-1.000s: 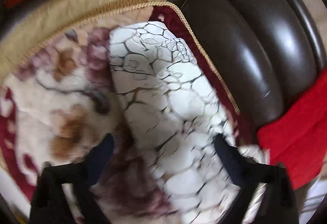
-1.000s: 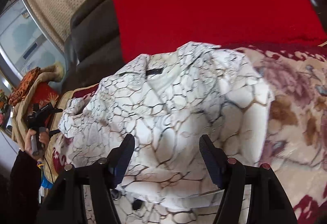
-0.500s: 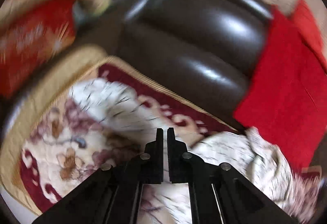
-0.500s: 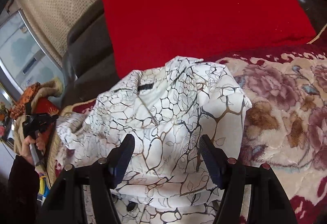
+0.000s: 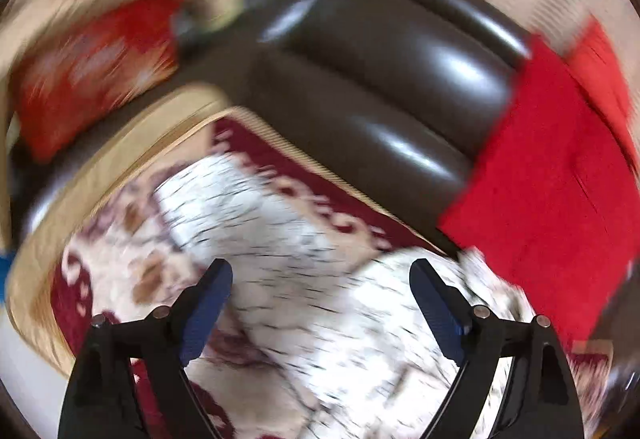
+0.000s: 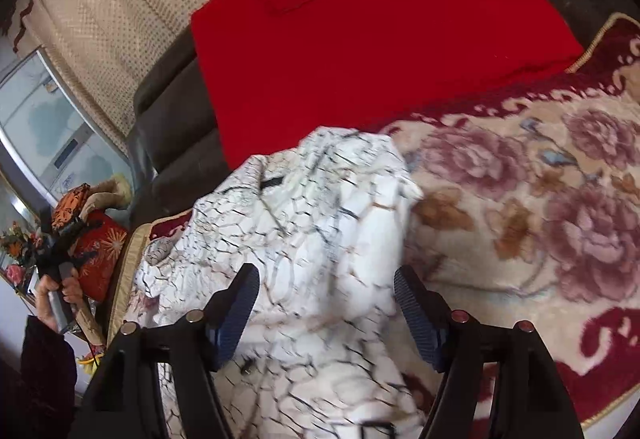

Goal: Fold large clothes

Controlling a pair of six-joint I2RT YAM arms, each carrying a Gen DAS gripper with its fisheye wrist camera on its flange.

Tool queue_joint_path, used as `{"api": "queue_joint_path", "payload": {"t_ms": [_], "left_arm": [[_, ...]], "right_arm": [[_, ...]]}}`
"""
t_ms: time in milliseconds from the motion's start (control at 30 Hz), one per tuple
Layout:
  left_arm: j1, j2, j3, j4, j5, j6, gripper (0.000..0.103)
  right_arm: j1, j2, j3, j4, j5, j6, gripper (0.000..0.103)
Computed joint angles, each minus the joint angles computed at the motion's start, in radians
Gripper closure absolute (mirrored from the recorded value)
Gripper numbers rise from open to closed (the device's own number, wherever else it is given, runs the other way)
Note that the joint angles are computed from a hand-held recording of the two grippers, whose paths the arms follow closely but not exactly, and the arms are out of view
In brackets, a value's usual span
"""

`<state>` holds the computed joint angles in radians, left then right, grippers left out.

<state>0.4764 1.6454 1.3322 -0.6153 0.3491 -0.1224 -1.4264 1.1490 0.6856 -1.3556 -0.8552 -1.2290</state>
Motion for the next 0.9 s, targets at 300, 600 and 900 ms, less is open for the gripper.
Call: {"api": "queue_joint_path", "payload": {"t_ms": [300,600,900], "left_arm": [[0.172,0.493,0.233,-0.003,0.203,-0.207,0.013],[0.122,0.634,0.334,0.125,0.244,-0.252,0.093],[-0.001,0.235,0.122,0.134,0.146,0.003,0.098]], "right_arm": [[0.141,-0.007,-0.096,0.259,0.042,0.270,0.029],[0.470,-0.259,-0.242,0.500,0.124,0.638,0.029],[0.324,-0.286,-0.186,0.374,0.037,0.521,0.029]]}}
